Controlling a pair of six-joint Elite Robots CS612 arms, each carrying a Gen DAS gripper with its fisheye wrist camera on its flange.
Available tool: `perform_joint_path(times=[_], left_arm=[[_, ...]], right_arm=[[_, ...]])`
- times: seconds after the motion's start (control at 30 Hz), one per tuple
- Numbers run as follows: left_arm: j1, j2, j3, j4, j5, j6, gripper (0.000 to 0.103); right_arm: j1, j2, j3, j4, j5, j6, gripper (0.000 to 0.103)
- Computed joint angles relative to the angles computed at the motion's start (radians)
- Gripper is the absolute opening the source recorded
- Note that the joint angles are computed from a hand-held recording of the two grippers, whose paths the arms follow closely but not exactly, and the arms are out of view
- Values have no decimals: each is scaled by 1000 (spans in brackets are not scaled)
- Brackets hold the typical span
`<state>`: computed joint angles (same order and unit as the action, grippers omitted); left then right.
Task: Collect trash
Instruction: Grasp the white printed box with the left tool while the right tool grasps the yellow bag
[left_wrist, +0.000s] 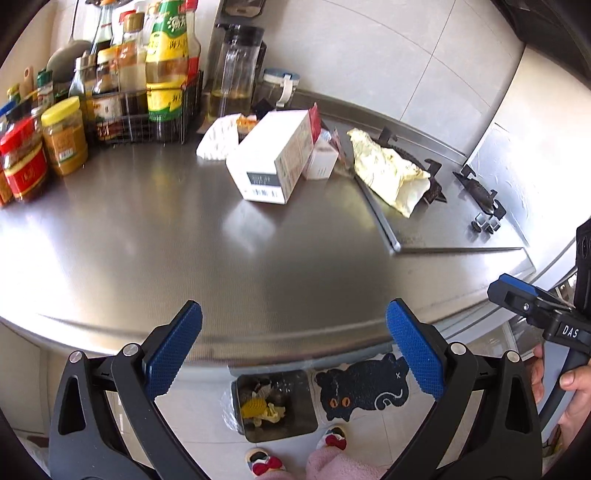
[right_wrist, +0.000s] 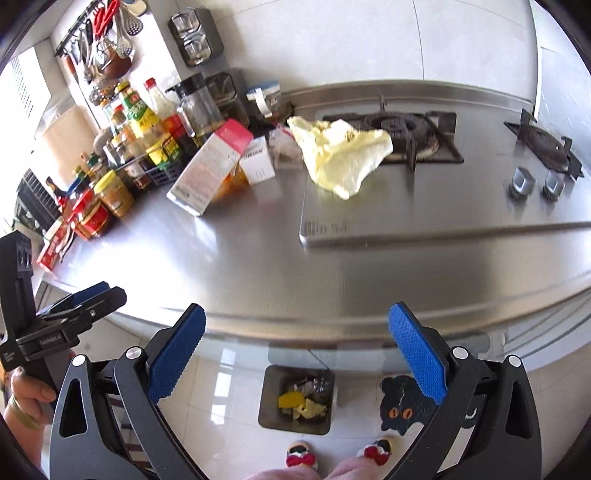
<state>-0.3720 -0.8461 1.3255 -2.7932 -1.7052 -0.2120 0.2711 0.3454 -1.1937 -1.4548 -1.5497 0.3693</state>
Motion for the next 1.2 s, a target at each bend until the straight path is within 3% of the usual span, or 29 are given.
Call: perform_joint_path(times=[0.2, 0.37, 0.67, 0.8, 0.9, 1.03, 1.07, 1.17, 1.2], left_arm=[[-1, 58, -142, 32, 57, 63, 95], [6, 138, -278, 83, 70, 72, 95], [14, 268, -494, 216, 87, 122, 95], [15, 311, -563, 289, 110, 130, 95], [18, 332, -595, 321, 105, 126, 95], [20, 343, -605, 331, 75, 139, 94], [21, 342, -600, 326, 61, 143, 91], [26, 343, -600, 333, 6, 151, 60], [25, 341, -594, 328, 8, 151, 58]], right_arm=[[-10, -75, 159, -139, -56, -48, 100], [-17, -129, 306, -254, -87, -71, 100], [-19, -237, 589, -352, -170, -80, 100], [-19, -263, 665, -371, -161, -75, 97], [-21, -271, 693, -365, -136, -75, 82], [-26, -265, 692, -332, -118, -62, 43], [-28, -259, 682, -328, -111, -57, 30], [-28, -243, 651, -323, -94, -59, 15], [-28, -239, 642, -321, -90, -63, 14]])
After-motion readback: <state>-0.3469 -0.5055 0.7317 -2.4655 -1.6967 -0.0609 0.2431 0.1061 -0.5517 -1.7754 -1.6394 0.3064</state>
